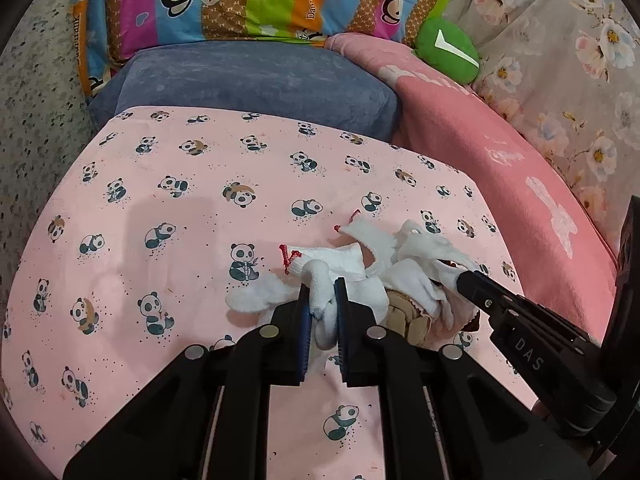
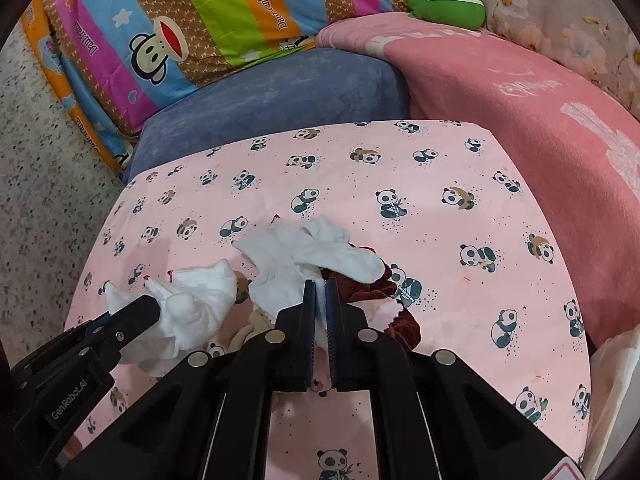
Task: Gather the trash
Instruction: 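Grasp the white gloves with the left tool while the right tool grasps the white sock, then carry the white items over the white bin and open both tools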
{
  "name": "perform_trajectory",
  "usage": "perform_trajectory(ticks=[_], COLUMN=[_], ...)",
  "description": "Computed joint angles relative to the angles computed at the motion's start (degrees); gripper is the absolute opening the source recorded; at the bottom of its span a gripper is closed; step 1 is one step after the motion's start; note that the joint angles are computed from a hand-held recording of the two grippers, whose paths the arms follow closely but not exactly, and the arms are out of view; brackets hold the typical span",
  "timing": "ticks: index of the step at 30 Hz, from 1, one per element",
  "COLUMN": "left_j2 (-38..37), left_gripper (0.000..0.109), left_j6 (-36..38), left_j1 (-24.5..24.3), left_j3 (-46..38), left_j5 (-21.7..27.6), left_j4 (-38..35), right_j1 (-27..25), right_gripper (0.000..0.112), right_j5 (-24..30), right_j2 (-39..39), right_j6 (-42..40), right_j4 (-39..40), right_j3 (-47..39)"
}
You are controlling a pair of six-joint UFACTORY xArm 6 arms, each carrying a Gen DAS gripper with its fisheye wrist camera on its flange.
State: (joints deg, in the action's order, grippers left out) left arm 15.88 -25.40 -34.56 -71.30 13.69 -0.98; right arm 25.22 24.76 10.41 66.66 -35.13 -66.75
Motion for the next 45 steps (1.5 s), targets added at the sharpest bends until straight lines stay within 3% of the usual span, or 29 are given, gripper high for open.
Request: perform_trajectory(ticks=[8,17,28,37,45], left_j2=[-3.75,-8.27,-8.74,-4.64,1.14], left_gripper=[0.011,0.011,0.011,0.011,0.011], left_j6=[-4.91,-10.75,-14.44,-8.77,-6.76], left_j1=[-1.61,-5.82,-13.97,-19.90,-24.56], left_j3=[2.14,3.67,1.39,-4.14,-12.10], left_j5=[0.17,1.00,2.89,4.63,8.15], left_j4=[4.97,11.99,17.84,13.75,13.04], right_j1=[0.99,2.08,3.82,3.62,0.27], right_gripper=[0.006,0.006,0.006,0.006,0.006], right_j5=[-1.77,0.68,10.29,20.07,27.55], right_j2=[-8.45,-20.79,-43.27,-62.98,-80.27], right_j6=[6.95,14.37,19.15,18.57,14.14], right_j4=[-6.53,-12.98,-15.37,-11.77,-6.89], right_j3=[6.33,13.79,27.71,39.95,49.46])
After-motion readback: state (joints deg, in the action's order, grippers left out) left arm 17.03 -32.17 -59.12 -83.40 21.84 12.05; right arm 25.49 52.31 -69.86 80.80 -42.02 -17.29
